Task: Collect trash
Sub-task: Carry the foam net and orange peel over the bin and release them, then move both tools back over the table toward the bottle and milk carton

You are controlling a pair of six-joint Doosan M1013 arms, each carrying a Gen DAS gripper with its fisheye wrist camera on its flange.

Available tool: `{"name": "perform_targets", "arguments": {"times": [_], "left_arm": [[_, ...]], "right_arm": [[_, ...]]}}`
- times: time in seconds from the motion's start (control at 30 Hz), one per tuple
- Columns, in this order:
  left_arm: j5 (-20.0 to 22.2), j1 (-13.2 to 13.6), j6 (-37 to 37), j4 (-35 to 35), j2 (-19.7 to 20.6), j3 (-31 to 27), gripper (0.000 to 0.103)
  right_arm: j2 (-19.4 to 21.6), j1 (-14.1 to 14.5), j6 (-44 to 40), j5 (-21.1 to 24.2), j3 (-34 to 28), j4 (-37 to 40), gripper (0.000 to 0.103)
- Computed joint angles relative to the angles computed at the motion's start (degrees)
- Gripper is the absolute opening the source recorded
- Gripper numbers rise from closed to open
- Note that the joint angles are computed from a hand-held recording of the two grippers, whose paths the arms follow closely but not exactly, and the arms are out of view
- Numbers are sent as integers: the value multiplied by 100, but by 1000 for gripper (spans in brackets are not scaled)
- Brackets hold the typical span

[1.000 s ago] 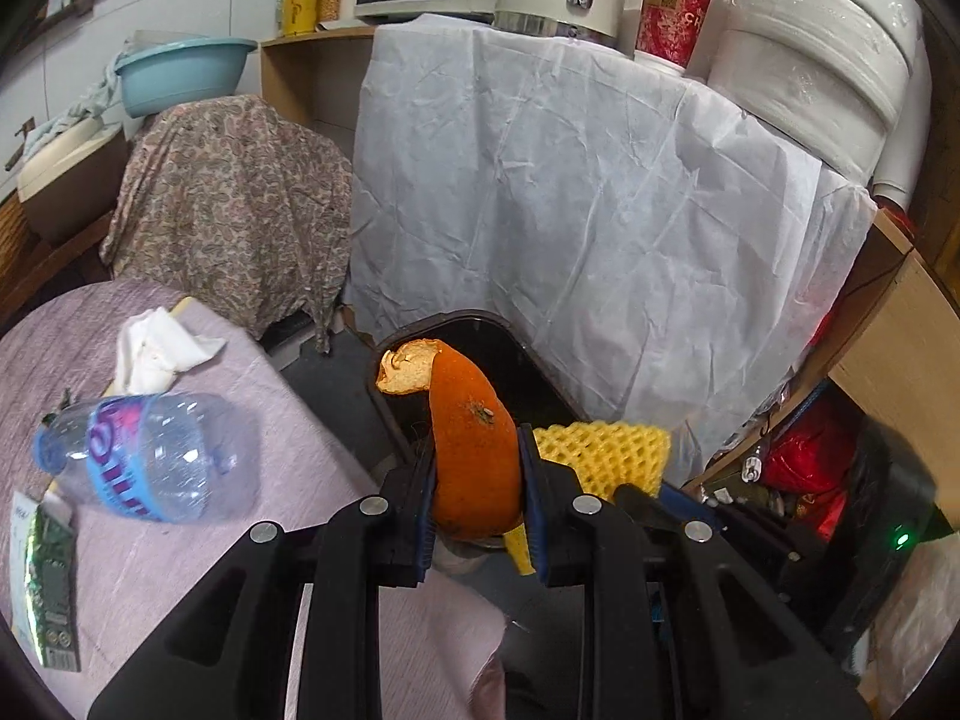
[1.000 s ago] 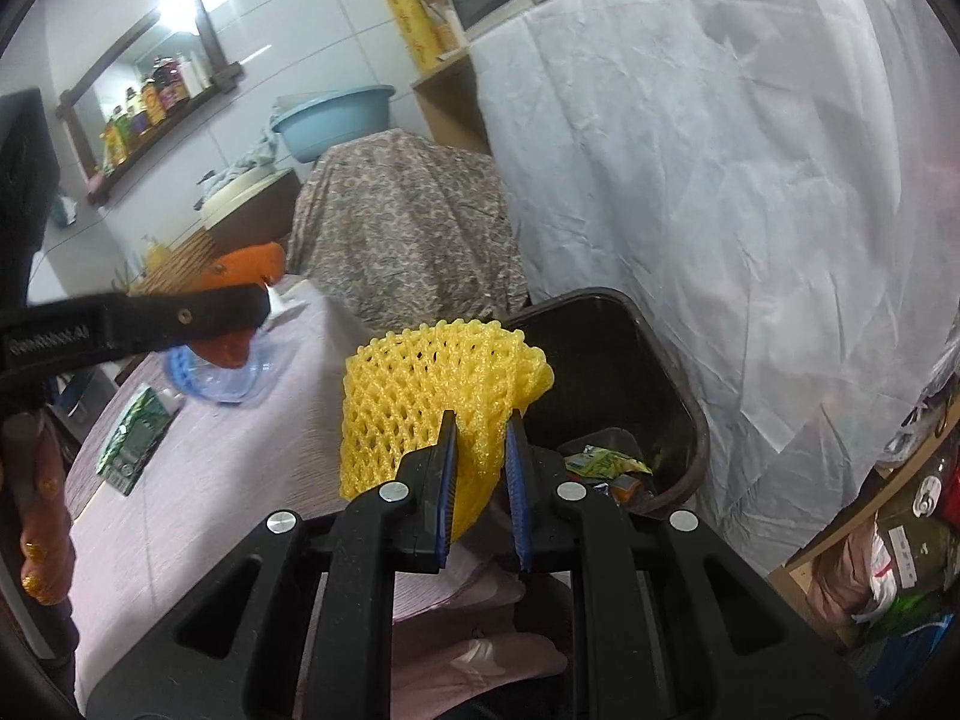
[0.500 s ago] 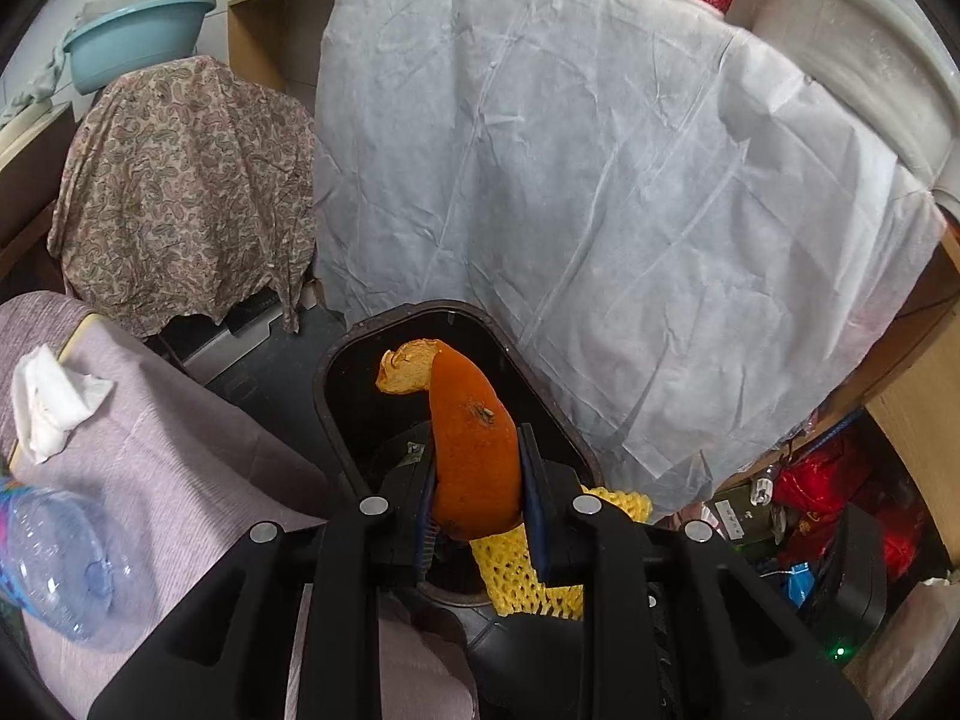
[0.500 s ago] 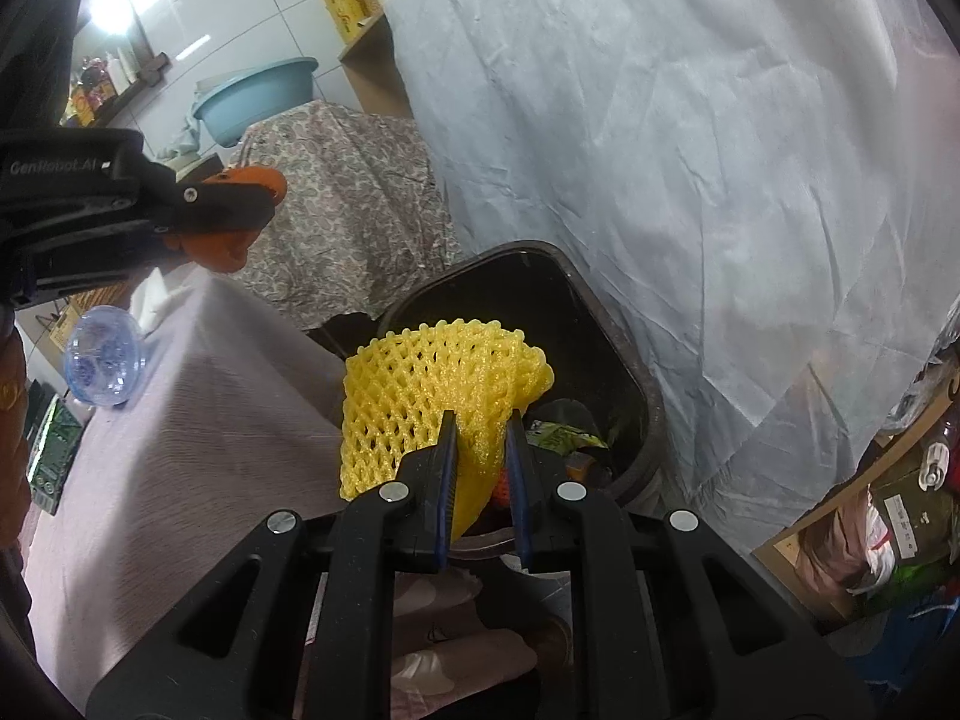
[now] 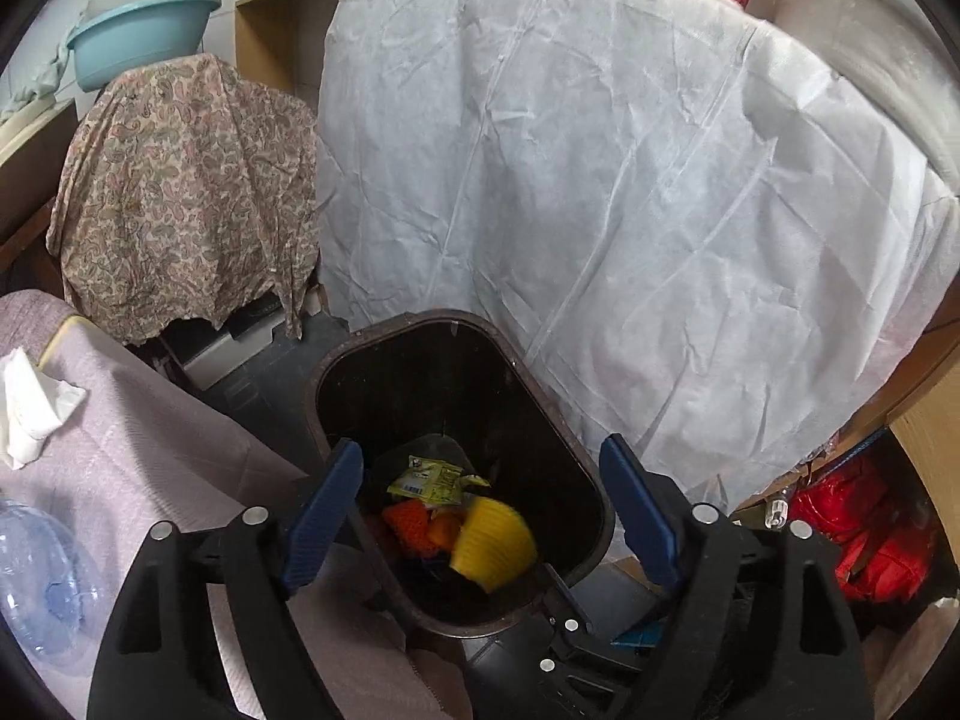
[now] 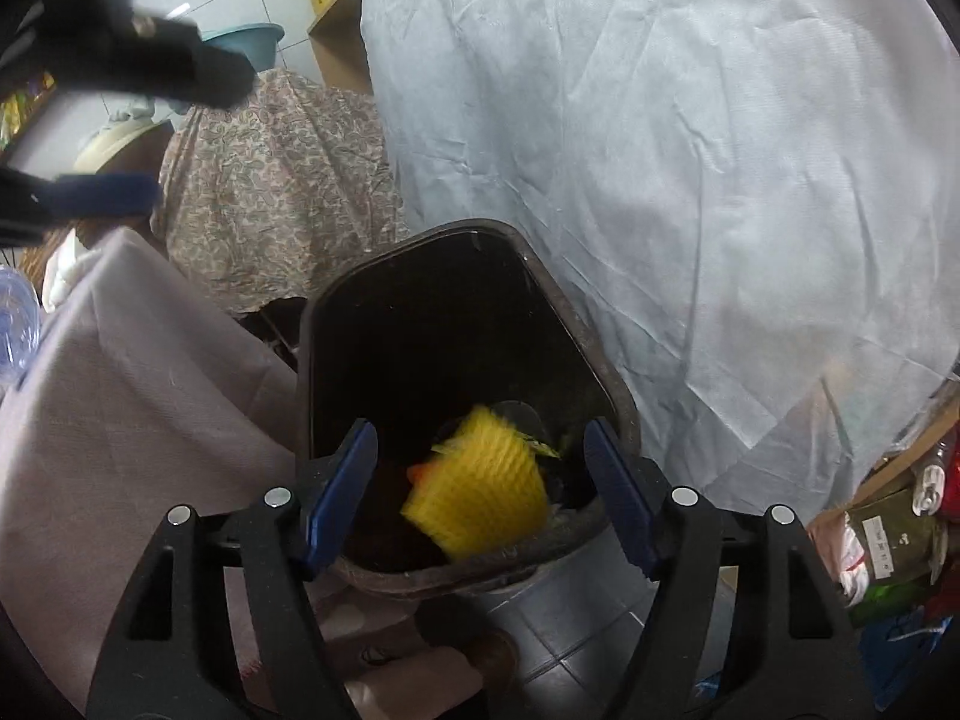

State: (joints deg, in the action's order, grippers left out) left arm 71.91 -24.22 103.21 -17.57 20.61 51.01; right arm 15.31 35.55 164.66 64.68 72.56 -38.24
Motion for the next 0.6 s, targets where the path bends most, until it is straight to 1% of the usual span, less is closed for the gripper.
{"name": "perform_targets", "arguments": {"times": [0.07,0.2,0.3,0.43,0.5,0.6], "left_arm": [[-141,28,57,8,-93,95,87],[-254,120,187,-109,-262,242,90],[-308,224,268,-283,-413,382,93],[-221,394,395,-632,-564,501,94],[-216,484,524,-789,-671,592,94],[-240,623,798,-957,-861,758,95]], "right_arm": [[-24,18,0,-41,44,88,76],[-29,90,-147,124,21,119,77],[-74,140,-259,122,7,122,77],[-72,231,-421,185,-166,35,79],[-58,293,-511,207,-266,-17,81],[-18,366,-766,176,-463,21,81]]}}
